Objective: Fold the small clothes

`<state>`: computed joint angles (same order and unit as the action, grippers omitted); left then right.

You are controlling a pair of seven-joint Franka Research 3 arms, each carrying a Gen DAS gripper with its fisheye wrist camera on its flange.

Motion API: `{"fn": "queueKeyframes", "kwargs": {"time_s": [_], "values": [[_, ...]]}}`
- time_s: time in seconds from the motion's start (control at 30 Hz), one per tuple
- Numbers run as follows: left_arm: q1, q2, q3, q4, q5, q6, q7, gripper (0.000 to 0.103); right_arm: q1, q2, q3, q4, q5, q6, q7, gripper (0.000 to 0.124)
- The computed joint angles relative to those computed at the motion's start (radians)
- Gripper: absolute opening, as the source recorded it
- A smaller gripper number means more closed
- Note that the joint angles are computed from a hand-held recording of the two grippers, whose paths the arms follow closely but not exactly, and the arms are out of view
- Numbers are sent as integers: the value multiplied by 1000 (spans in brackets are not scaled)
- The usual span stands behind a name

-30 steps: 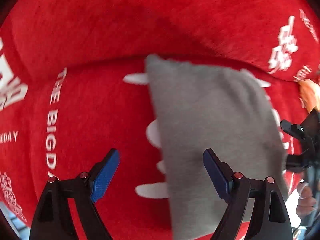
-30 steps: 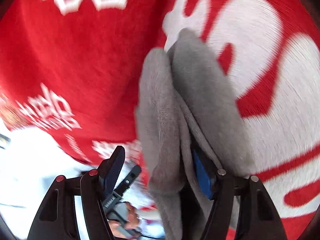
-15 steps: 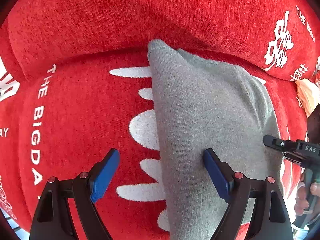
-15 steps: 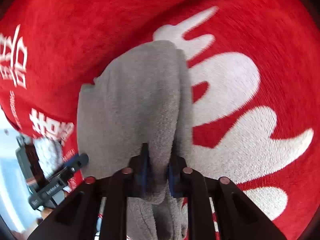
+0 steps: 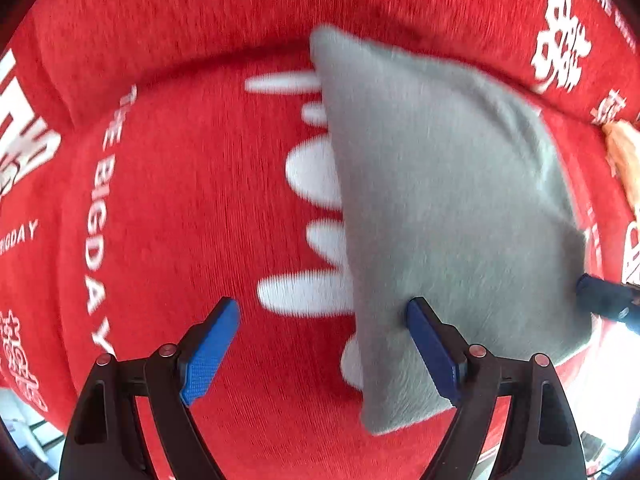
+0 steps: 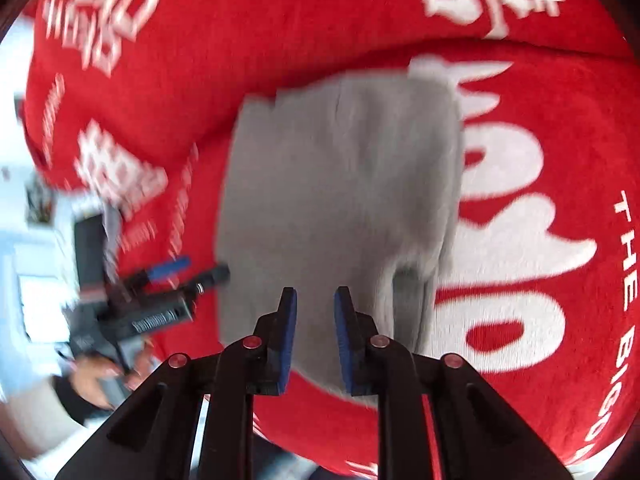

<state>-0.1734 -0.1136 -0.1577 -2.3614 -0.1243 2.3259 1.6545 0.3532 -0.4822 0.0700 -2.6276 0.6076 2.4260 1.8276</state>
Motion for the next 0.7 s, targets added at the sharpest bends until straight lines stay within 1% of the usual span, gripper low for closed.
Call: {"fn": "queueKeyframes", "kwargs": {"time_s": [0.07, 0.1, 0.13, 0.17, 0.2, 0.37, 0.43, 0.53, 0.57, 0.6, 0.7], "values": [[-3, -16, -5, -27, 9, 4, -19, 87, -15, 21, 26, -17, -63, -51, 37, 19], [-5, -24, -5, -36, 8, 3, -24, 87, -18, 33, 32, -25, -76, -63, 60, 6], [-6, -28, -5, -40, 10, 1, -29, 87, -15, 27, 27, -52, -65, -57, 65, 0], [-7, -33, -4, -44, 12, 1, -34, 87, -6, 4, 15, -87, -28, -19, 54, 0], [-8, -35, -3, -45, 12, -1, -37, 87, -2, -7, 7, -99, -10, -9, 52, 0], [-11, -36, 0, -43, 18, -10, -49, 87, -2, -12, 17, -94, -42, -23, 63, 0], [-13, -47, 0, -54, 21, -9, -49, 87, 5, 9, 28, -80, -42, -14, 83, 0], [-17, -53, 1, -61, 22, -4, -45, 87, 5, 23, 26, -80, -44, 4, 94, 0], [-18, -55, 3, -65, 19, 0, -39, 87, 11, 6, 13, -86, -70, -17, 114, 0], [-20, -57, 4, -67, 15, 2, -33, 87, 3, 23, 34, -76, -60, 4, 114, 0], [-19, -56, 13, -62, -2, -6, -11, 87, 4, 26, 53, -72, -82, 18, 166, 0]]}}
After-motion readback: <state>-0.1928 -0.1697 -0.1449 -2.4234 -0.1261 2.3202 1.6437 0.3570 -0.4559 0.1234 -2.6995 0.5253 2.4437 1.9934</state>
